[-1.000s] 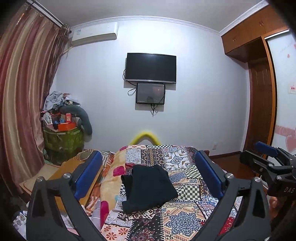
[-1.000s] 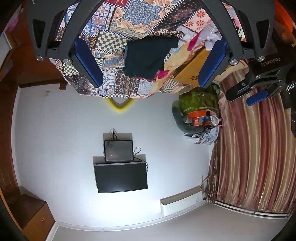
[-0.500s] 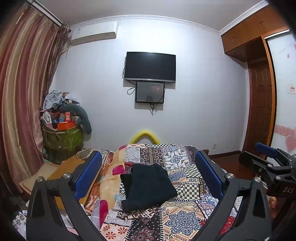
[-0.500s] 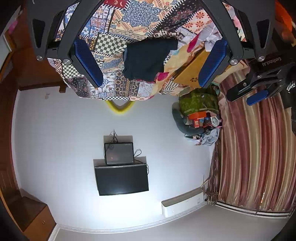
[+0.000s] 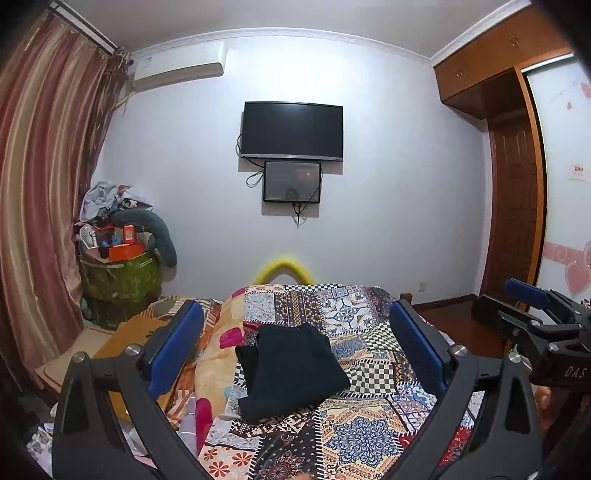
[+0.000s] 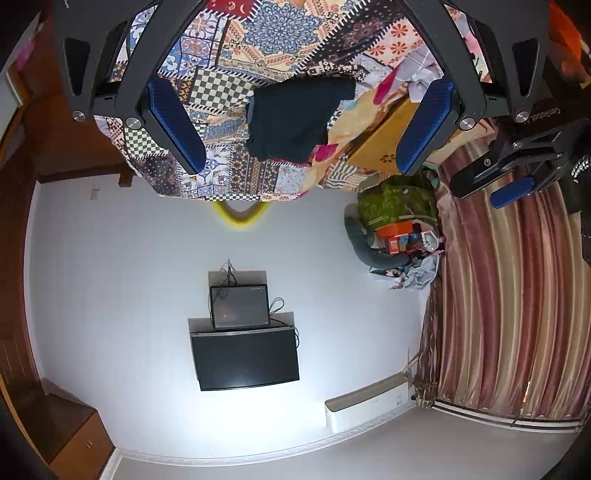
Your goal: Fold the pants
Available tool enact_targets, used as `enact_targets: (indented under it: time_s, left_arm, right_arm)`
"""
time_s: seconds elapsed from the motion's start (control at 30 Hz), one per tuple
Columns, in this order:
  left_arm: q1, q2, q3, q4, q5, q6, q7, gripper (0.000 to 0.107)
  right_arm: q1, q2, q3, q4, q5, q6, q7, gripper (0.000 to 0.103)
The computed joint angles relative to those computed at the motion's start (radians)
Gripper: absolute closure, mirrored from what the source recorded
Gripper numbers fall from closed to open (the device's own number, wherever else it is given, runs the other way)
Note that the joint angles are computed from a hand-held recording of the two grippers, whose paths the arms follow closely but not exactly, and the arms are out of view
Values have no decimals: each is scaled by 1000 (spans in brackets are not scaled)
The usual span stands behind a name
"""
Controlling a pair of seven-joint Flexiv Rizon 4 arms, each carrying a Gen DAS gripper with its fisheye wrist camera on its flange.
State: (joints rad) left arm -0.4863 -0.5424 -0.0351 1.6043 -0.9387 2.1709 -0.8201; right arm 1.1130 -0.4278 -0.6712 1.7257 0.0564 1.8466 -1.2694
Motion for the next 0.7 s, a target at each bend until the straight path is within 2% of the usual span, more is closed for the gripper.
enact_targets:
  time_s: [0.4,0.7]
  left_arm:
    - [9,9,10,16,39,-45,-44,5]
    - [-4,3,36,10,45,-62,-59,5]
  right_arm:
    - [43,7,-45,17,14,-3,8,1]
    - [47,8,-49,20,10,-3,14,1]
